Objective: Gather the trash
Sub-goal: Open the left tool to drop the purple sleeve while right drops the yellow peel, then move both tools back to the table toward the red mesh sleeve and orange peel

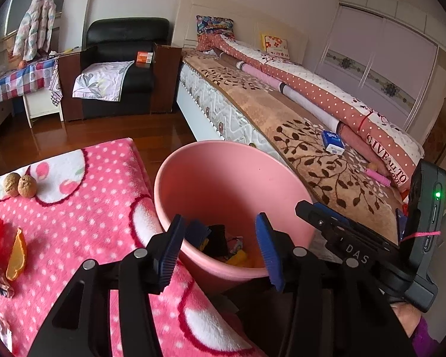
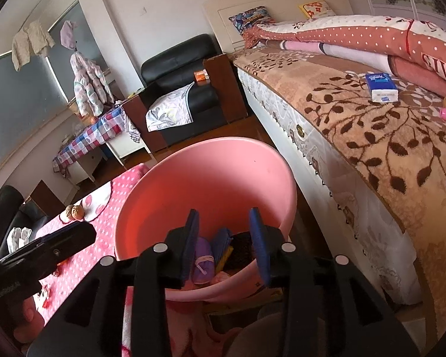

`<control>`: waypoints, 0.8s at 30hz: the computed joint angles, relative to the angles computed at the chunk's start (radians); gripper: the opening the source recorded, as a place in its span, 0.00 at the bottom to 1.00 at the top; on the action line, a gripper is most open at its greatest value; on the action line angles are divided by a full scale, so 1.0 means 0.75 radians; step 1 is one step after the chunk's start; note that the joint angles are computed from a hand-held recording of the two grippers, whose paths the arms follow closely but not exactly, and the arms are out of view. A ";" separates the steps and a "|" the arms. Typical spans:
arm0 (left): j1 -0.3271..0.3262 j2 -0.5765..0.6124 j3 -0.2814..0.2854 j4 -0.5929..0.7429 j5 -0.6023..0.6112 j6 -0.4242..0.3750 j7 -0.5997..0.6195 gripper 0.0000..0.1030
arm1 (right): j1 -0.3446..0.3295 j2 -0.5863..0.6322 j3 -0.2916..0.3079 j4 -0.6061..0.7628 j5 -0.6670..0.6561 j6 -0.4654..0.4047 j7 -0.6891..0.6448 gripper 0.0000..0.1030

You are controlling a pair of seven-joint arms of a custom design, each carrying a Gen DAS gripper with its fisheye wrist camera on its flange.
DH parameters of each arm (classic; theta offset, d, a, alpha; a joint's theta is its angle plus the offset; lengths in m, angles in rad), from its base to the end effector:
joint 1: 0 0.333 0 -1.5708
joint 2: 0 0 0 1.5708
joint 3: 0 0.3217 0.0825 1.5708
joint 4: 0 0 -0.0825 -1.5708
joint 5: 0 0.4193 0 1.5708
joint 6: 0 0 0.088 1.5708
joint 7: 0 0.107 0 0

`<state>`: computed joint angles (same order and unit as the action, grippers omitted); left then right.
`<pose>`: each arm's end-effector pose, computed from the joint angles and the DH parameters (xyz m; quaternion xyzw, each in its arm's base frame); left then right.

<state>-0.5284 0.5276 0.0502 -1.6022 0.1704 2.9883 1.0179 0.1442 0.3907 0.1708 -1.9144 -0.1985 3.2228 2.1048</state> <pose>0.6750 -0.3716 0.4129 -0.6093 0.6737 -0.3840 0.1652 0.6658 0.2239 0.3875 -0.6143 0.6510 -0.1674 0.4132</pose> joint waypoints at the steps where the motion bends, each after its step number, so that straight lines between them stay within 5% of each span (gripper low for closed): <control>1: -0.006 -0.015 0.008 -0.021 0.004 0.014 -0.010 0.48 | 0.003 -0.004 -0.002 -0.003 -0.001 0.002 -0.001 0.35; 11: -0.107 -0.135 0.138 -0.190 0.079 0.102 -0.140 0.49 | 0.114 -0.064 -0.081 -0.049 -0.041 0.014 0.011 0.35; 17: -0.234 -0.216 0.308 -0.305 0.210 0.133 -0.328 0.49 | 0.143 -0.090 -0.070 -0.069 -0.059 0.008 -0.003 0.35; 24: -0.477 -0.300 0.627 -0.402 0.597 0.073 -0.738 0.49 | 0.452 -0.098 -0.347 -0.067 -0.132 0.021 0.067 0.35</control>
